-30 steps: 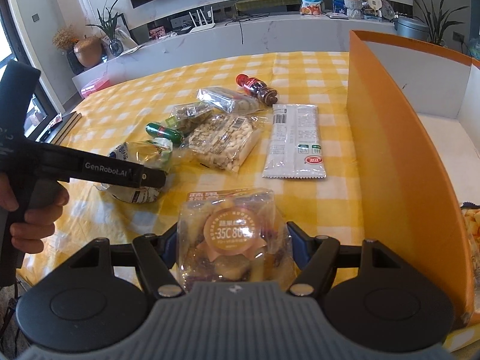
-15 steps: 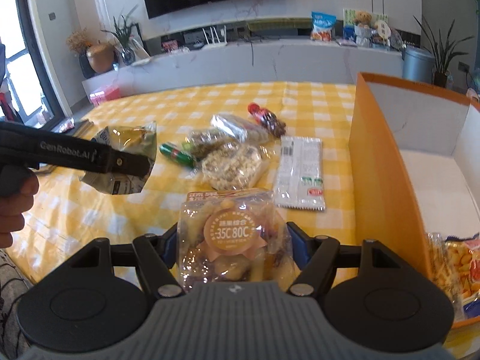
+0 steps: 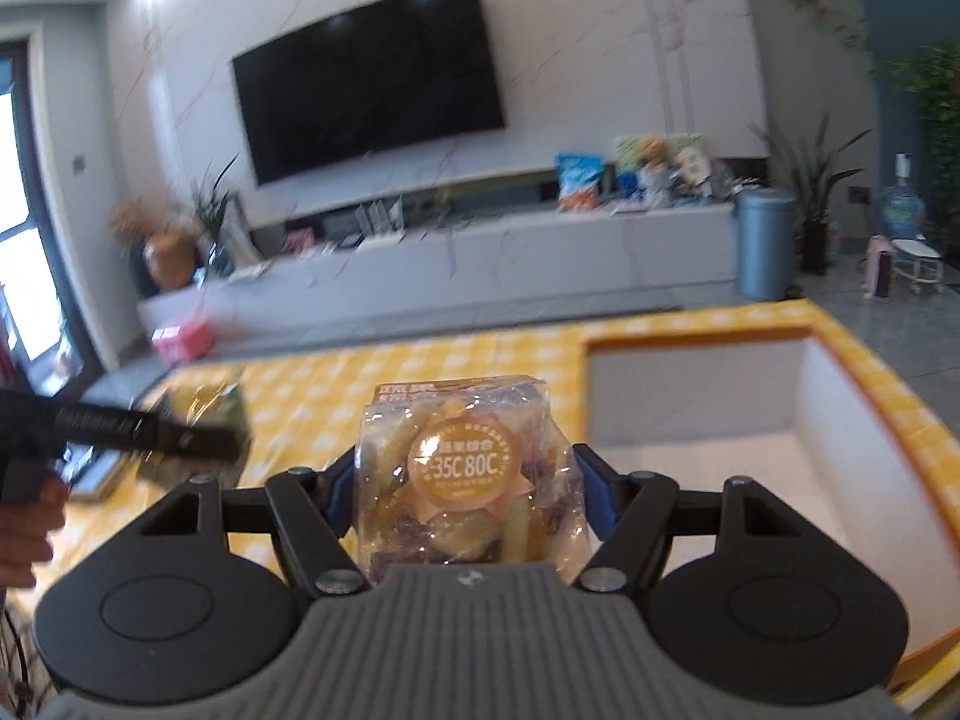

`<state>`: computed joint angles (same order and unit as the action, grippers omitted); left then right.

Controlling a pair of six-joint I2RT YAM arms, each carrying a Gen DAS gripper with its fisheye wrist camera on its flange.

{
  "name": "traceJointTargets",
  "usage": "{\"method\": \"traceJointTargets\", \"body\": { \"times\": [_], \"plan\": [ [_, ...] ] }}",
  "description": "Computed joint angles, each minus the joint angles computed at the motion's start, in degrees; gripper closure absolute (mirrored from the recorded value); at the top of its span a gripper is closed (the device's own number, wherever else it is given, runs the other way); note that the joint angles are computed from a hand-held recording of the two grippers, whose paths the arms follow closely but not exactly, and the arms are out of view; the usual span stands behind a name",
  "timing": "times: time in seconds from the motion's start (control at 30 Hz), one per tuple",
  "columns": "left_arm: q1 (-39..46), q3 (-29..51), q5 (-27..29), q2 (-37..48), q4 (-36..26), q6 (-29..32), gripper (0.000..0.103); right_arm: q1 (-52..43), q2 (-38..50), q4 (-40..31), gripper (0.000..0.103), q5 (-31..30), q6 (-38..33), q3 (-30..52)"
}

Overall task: Organize snacks
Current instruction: 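Carry the nut bag and bread bag over the orange box with both grippers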

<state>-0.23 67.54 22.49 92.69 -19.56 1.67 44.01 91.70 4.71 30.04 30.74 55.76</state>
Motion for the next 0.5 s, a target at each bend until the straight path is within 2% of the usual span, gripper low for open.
{"method": "traceJointTargets", "body": {
  "times": [0.27,0.4,0.5],
  "plan": [
    [-6.59,0.92,-0.76,-1.00,-0.43,-3.22,0.026,-8.69,-10.31,-8.53,0.034,-2.43,0.42,-2.85],
    [-10.10,2.99,-1.01,0.96,-1.71,-4.96,0.026,-12.70,-9.24,-12.43,0.034,-5.23,-2.08,-1.55],
    [-12.77,4.66,-2.26,2.74,-2.73,-5.34,0.026,-15.18,-5.09,-13.31,0.034,-7.96,-4.49,0.19]
  ]
}}
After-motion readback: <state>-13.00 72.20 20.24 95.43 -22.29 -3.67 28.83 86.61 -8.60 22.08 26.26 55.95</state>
